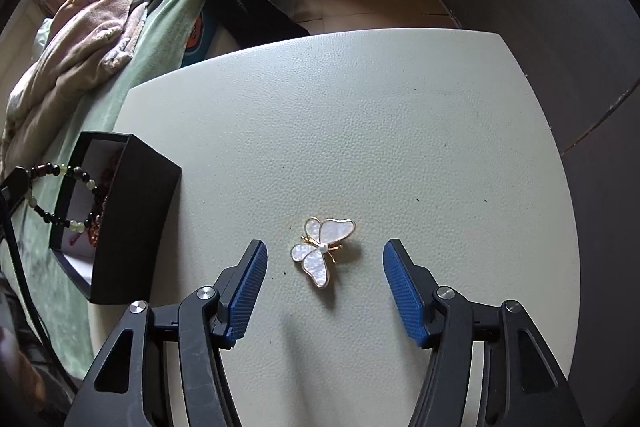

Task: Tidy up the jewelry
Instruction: 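Grasp the white butterfly charm with the right gripper, then drop the butterfly charm into the black box with the right gripper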

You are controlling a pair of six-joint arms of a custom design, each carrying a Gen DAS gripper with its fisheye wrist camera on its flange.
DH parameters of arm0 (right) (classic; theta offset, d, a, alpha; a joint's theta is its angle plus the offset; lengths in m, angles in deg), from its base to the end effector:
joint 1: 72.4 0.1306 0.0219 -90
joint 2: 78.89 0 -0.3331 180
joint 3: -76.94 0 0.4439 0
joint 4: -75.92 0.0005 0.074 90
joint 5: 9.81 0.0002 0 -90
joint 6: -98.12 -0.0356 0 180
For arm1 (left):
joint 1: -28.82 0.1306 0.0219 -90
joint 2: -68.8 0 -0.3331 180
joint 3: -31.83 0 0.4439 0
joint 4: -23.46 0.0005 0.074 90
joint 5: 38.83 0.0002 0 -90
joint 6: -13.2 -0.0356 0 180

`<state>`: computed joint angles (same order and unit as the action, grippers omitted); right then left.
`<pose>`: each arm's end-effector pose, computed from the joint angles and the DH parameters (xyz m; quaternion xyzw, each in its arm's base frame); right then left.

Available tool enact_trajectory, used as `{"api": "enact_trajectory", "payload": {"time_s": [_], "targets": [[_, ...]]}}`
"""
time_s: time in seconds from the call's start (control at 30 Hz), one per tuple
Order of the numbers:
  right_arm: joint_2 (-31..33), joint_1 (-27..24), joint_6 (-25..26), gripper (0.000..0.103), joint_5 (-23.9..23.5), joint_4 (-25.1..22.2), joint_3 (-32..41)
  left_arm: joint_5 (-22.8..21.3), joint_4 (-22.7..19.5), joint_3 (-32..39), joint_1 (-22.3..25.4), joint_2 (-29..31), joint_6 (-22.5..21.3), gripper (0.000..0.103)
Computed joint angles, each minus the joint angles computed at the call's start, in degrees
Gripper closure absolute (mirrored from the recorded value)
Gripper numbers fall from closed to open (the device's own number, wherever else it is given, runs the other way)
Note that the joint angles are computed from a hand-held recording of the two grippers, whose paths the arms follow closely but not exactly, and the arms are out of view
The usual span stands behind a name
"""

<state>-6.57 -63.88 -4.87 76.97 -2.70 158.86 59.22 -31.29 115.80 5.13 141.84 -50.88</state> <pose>0.3928 0.0604 0.4196 0.0332 0.9824 0.0611 0.1736 0.4000 -0.1815 0.4576 0.0097 0.9180 -0.2227 0.3280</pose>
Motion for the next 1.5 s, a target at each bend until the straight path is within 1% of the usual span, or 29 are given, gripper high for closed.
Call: {"api": "enact_trajectory", "payload": {"time_s": [0.07, 0.13, 0.17, 0.2, 0.23, 0.3, 0.33, 0.37, 0.4, 0.5, 0.57, 0.63, 0.67, 0.7, 0.73, 0.77, 0.8, 0.87, 0.9, 1.0, 1.03, 1.07, 1.1, 1.17, 1.3, 1.4, 1.43, 1.47, 1.5], "targets": [[0.6, 0.3, -0.1, 0.042, 0.1, 0.5, 0.0, -0.3, 0.2, 0.2, -0.1, 0.4, 0.2, 0.095], [1.8, 1.2, -0.2, 0.044, 1.3, -0.1, 0.3, 0.0, -0.1, 0.7, 0.0, 1.1, 0.3, 0.095], [1.8, 2.0, 0.2, 0.054, 3.4, 0.3, 0.3, 0.5, -0.7, 1.1, 0.1, 1.6, 0.4, 0.095], [2.4, 2.8, 0.4, 0.068, 5.7, -0.5, 0.9, 1.0, -1.2, 1.4, 0.4, 1.9, 0.5, 0.095], [2.5, 2.8, 0.3, 0.076, 6.1, -0.8, 1.1, 1.2, -1.7, 1.5, 0.5, 2.0, 0.7, 0.095], [2.3, 2.0, -0.6, 0.077, 3.6, -0.7, 1.2, 1.4, -2.8, 1.8, 1.0, 2.2, 1.0, 0.095], [2.1, 1.8, -0.8, 0.078, 3.4, -0.6, 1.2, 1.3, -3.1, 1.9, 1.1, 2.3, 1.2, 0.095], [1.7, 1.8, -1.2, 0.086, 3.7, -0.3, 1.2, 1.3, -3.5, 1.8, 1.5, 2.2, 1.4, 0.094], [1.4, 1.6, -1.3, 0.09, 3.2, -0.2, 1.2, 1.2, -3.7, 1.8, 1.5, 2.1, 1.6, 0.094], [-0.8, 0.8, -2.4, 0.09, -1.7, 2.3, 1.0, 1.6, -4.2, 1.3, 2.2, 1.4, 2.9, 0.094], [-1.8, 0.9, -2.9, 0.09, -3.6, 3.4, 1.1, 1.5, -4.5, 1.1, 2.2, 1.2, 3.3, 0.092], [-2.9, 0.6, -3.8, 0.09, -7.7, 5.2, 0.9, 0.5, -5.0, 1.2, 2.0, 1.2, 2.9, 0.087], [-3.5, 0.4, -4.4, 0.09, -10.6, 6.5, 0.8, 0.0, -5.0, 1.3, 1.8, 1.1, 2.8, 0.079], [-3.9, 0.5, -4.9, 0.09, -12.1, 7.3, 0.8, -0.7, -4.8, 1.1, 1.6, 0.8, 2.8, 0.066], [-4.3, 0.8, -5.6, 0.09, -13.8, 8.5, 0.7, -1.4, -4.5, 0.9, 1.5, 0.5, 2.9, 0.058], [-4.3, 1.1, -6.1, 0.09, -15.4, 9.6, 0.9, -2.0, -4.3, 0.8, 1.5, 0.2, 3.1, 0.044], [-4.2, 1.5, -6.6, 0.09, -16.7, 10.5, 0.9, -3.1, -3.7, 0.4, 1.5, -0.3, 3.6, 0.034], [-4.0, 3.1, -8.1, 0.09, -18.9, 12.5, 0.9, -5.0, -2.5, -0.2, 1.6, -1.3, 4.1, 0.031], [-3.8, 3.9, -8.8, 0.09, -20.2, 13.5, 0.9, -5.6, -2.3, -0.2, 1.9, -1.4, 4.2, 0.031], [-3.3, 5.9, -11.1, 0.089, -24.4, 16.4, 0.1, -5.9, -2.6, 0.0, 2.6, -1.3, 5.4, 0.031], [-3.0, 6.3, -11.3, 0.087, -25.9, 16.5, 0.0, -5.7, -2.8, -0.1, 3.0, -1.3, 6.0, 0.031], [-2.2, 6.6, -11.2, 0.073, -27.3, 15.9, 0.4, -5.4, -2.8, -0.2, 3.3, -1.4, 6.6, 0.031], [-1.8, 7.0, -11.2, 0.057, -27.7, 15.6, 0.6, -5.2, -2.8, -0.3, 3.4, -1.5, 6.8, 0.031], [-3.0, 7.5, -10.7, 0.05, -24.4, 15.7, 0.0, -5.3, -2.7, -0.5, 3.4, -1.9, 7.1, 0.031], [-5.1, 5.7, -9.7, 0.05, -22.5, 13.7, -0.7, -7.9, -2.7, -1.0, 1.8, -3.0, 6.5, 0.031], [-7.5, 4.7, -9.0, 0.05, -19.4, 12.1, -1.4, -8.7, -2.7, -1.2, 0.3, -3.9, 6.0, 0.031], [-8.1, 3.9, -8.5, 0.05, -19.4, 11.6, -1.5, -9.1, -2.8, -1.2, -0.2, -4.1, 5.8, 0.031], [-8.9, 3.7, -8.4, 0.05, -18.5, 11.1, -1.7, -9.5, -2.9, -1.2, -0.6, -4.3, 5.6, 0.03], [-9.5, 3.4, -8.0, 0.05, -17.7, 10.4, -1.7, -10.3, -3.1, -1.3, -1.3, -4.6, 5.5, 0.027]]}}
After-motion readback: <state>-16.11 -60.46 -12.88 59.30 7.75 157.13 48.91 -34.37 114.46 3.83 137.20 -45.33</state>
